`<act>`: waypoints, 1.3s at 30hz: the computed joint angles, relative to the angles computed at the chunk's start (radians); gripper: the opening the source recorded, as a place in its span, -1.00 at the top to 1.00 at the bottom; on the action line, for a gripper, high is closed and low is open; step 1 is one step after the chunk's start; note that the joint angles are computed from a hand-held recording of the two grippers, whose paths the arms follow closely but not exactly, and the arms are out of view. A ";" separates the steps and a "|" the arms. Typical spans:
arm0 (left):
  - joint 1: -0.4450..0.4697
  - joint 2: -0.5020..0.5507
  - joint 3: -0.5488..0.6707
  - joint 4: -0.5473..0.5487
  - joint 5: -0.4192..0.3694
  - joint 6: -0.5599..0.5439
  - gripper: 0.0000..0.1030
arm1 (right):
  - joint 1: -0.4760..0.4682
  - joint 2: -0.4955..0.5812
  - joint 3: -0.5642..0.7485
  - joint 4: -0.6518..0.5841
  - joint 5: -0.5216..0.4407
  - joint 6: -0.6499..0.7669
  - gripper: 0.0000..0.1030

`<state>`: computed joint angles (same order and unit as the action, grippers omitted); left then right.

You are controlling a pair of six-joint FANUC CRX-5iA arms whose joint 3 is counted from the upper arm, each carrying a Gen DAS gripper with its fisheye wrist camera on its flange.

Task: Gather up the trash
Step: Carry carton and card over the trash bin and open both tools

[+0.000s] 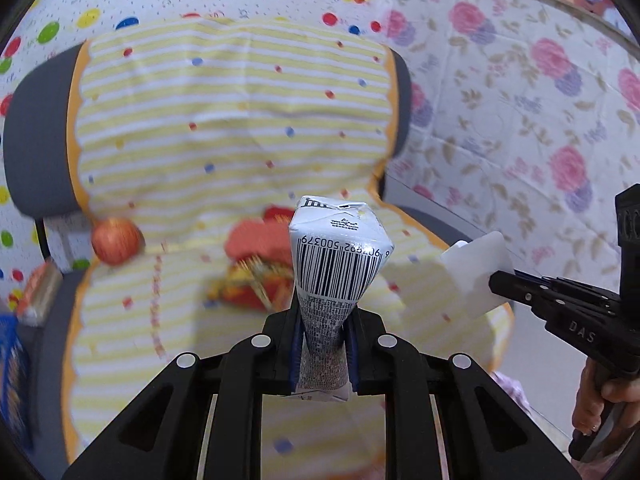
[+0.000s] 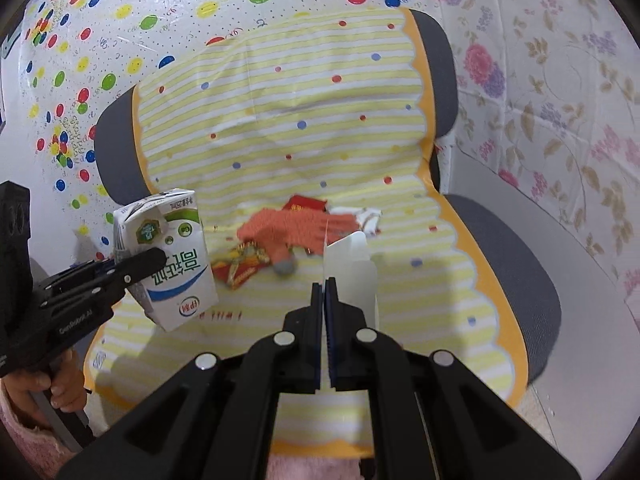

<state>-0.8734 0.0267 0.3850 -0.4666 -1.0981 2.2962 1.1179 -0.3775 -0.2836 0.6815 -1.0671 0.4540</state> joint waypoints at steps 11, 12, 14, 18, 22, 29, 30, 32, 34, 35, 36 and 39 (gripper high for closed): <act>-0.110 0.005 -0.059 0.043 0.067 0.012 0.63 | 0.231 -0.171 -0.155 0.088 -0.231 -0.249 0.95; -0.121 0.012 -0.059 0.051 0.079 0.002 0.63 | 0.265 -0.186 -0.166 0.106 -0.273 -0.276 0.95; -0.141 0.029 -0.049 0.066 0.095 -0.024 0.63 | 0.321 -0.207 -0.180 0.128 -0.343 -0.321 0.95; -0.171 0.058 -0.035 0.105 0.134 -0.078 0.63 | 0.458 -0.257 -0.208 0.169 -0.516 -0.432 0.95; -0.197 0.090 -0.010 0.137 0.156 -0.131 0.62 | 0.636 -0.299 -0.232 0.193 -0.735 -0.576 0.95; -0.209 0.155 0.033 0.226 0.170 -0.227 0.62 | 0.868 -0.362 -0.255 0.139 -0.988 -0.803 0.95; -0.207 0.164 0.039 0.241 0.171 -0.238 0.62 | 0.893 -0.373 -0.259 0.130 -1.011 -0.833 0.95; -0.203 0.189 0.059 0.267 0.165 -0.263 0.62 | 0.931 -0.397 -0.268 0.119 -1.043 -0.879 0.95; -0.193 0.212 0.072 0.302 0.164 -0.287 0.62 | 0.944 -0.420 -0.281 0.112 -1.053 -0.897 0.95; -0.188 0.223 0.079 0.317 0.159 -0.298 0.62 | 0.933 -0.426 -0.284 0.106 -1.045 -0.892 0.95; -0.187 0.232 0.086 0.322 0.155 -0.301 0.62 | 0.917 -0.439 -0.293 0.098 -1.034 -0.888 0.95; -0.183 0.270 0.121 0.343 0.139 -0.321 0.59 | 0.907 -0.465 -0.315 0.091 -1.022 -0.896 0.95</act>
